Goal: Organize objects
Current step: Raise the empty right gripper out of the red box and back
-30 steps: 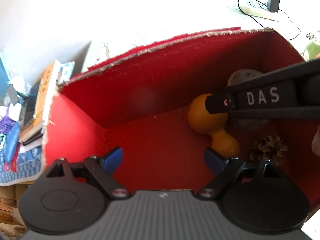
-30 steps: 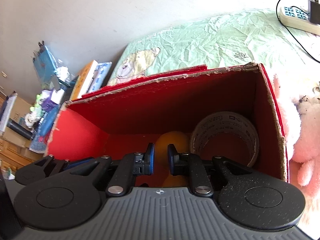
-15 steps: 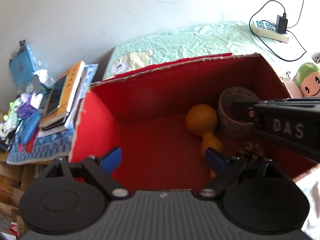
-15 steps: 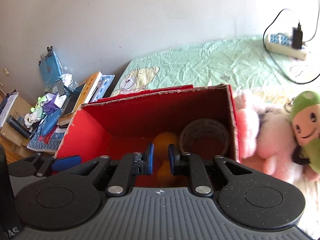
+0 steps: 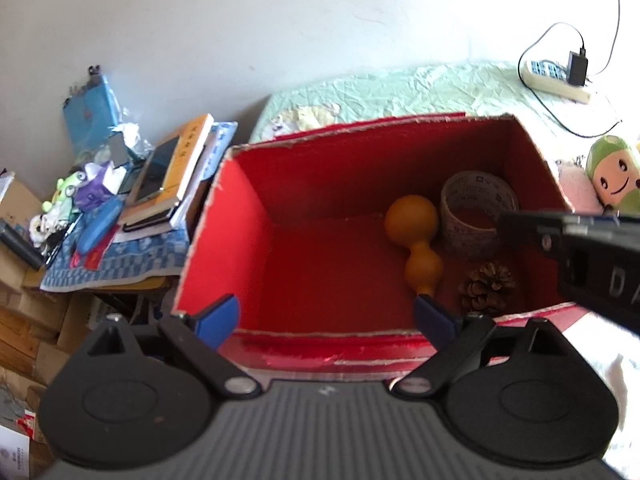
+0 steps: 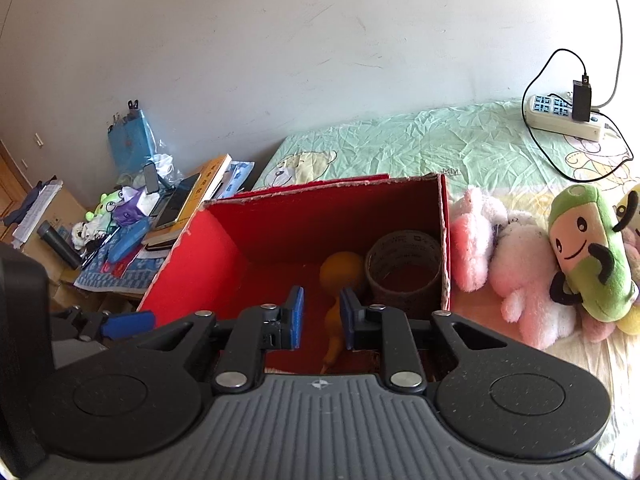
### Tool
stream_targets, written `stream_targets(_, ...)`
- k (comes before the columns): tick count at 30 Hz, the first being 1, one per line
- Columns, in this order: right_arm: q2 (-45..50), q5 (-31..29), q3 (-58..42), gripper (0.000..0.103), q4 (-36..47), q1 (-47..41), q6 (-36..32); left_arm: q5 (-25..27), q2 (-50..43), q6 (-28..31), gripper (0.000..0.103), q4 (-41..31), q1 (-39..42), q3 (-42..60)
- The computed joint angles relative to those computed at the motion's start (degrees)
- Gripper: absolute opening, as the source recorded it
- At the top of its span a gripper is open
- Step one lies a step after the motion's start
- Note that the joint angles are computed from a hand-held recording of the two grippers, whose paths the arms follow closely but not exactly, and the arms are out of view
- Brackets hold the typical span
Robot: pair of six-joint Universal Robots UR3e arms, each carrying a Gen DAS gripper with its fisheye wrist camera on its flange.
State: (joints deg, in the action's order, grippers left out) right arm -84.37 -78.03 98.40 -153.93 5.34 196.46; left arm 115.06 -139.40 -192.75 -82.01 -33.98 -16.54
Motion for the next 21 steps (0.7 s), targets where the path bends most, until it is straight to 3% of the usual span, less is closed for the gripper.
stream_targets(5,-3.7,1.9,3.4,0.023,-0.2,-0.9,-0.4,1.4,8.2,-2.1,0.094,5.7,-1.2,-13.8)
stream_targets(10,-7.5,3.6,7.3,0.023,-0.8,-1.4,-1.0,2.2,8.3,-4.4,0.094,5.1,-2.6,-14.2)
stream_targets(21,-12.3,7.5,14.2,0.024,0.6,-2.0,-2.5,1.4,13.3,-9.2,0.094,6.2,-3.9,-25.2)
